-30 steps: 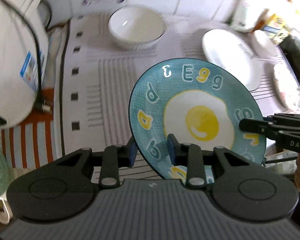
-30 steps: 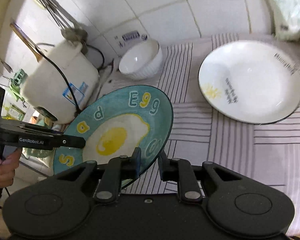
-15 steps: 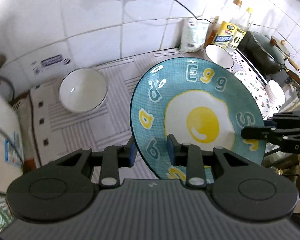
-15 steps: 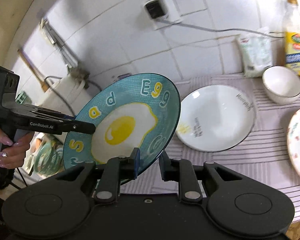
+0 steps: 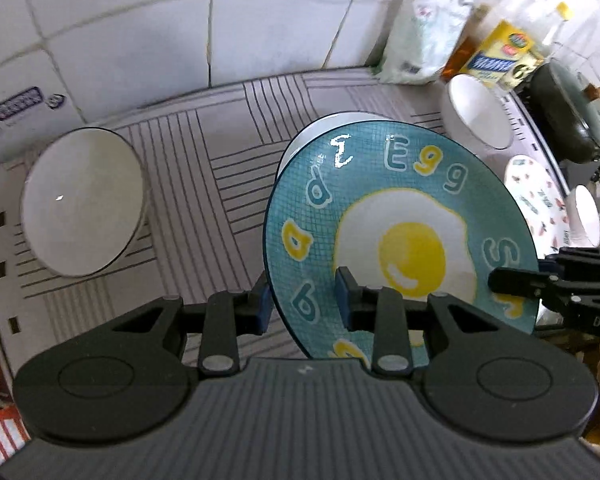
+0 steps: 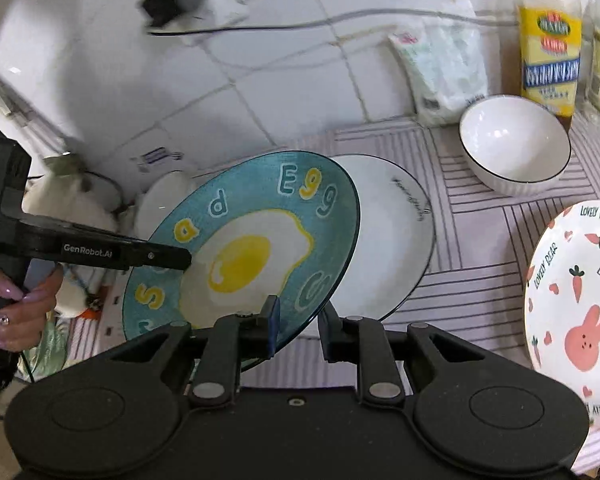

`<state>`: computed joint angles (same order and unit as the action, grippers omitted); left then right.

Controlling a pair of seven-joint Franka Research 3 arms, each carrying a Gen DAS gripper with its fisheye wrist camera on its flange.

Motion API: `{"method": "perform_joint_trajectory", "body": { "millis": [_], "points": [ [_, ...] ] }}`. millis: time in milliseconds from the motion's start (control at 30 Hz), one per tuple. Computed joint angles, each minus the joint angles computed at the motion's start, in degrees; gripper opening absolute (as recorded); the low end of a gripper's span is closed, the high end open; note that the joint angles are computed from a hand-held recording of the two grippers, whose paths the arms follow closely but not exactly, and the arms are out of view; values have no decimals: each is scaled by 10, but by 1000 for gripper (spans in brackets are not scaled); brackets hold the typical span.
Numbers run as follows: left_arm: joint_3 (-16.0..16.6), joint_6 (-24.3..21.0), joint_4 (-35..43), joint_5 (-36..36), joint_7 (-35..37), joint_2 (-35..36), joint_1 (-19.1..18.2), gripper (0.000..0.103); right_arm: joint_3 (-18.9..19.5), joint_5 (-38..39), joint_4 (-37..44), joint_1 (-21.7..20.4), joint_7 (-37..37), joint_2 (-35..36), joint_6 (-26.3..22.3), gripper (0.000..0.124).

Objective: Organize plates and bowls

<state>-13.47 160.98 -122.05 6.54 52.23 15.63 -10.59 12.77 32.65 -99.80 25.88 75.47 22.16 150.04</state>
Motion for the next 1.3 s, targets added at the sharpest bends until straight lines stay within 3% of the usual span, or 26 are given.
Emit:
{"method": "perform_joint_trajectory", "body": {
  "millis": [100, 200, 333, 633, 767, 900, 1067, 1200, 1300],
  "points": [
    [-8, -32, 40, -19, 17, 33, 9, 31, -20, -36, 52, 8, 44, 34, -47, 26],
    [-21, -41, 60, -53, 34, 55, 23, 31, -29, -72, 85, 12, 60, 55, -67, 26],
    [-7, -50, 82, -32, 20, 74, 5, 31, -27, -74, 110, 4, 71, 76, -84, 26],
    [-23, -80, 102, -79, 32, 98, 24, 31, -39, -116, 132, 18, 127, 89, -124, 26],
    [-35, -98, 114, -101, 43, 113, 31, 31, -80, -208, 183, 65, 228, 111, -182, 31],
    [3, -105, 125, -49, -22, 114, -17, 31, -101, -305, 206, 104, 280, 124, -197, 39],
    [0, -136, 149, -41, -51, 125, -14, 30, -102, -342, 237, 111, 311, 142, -214, 39],
    [19, -144, 164, 4, -85, 131, -36, 29, -111, -383, 226, 125, 322, 144, -190, 40],
    [5, -176, 188, -2, -74, 143, -28, 29, -122, -419, 226, 144, 347, 148, -184, 44]
  ]
}}
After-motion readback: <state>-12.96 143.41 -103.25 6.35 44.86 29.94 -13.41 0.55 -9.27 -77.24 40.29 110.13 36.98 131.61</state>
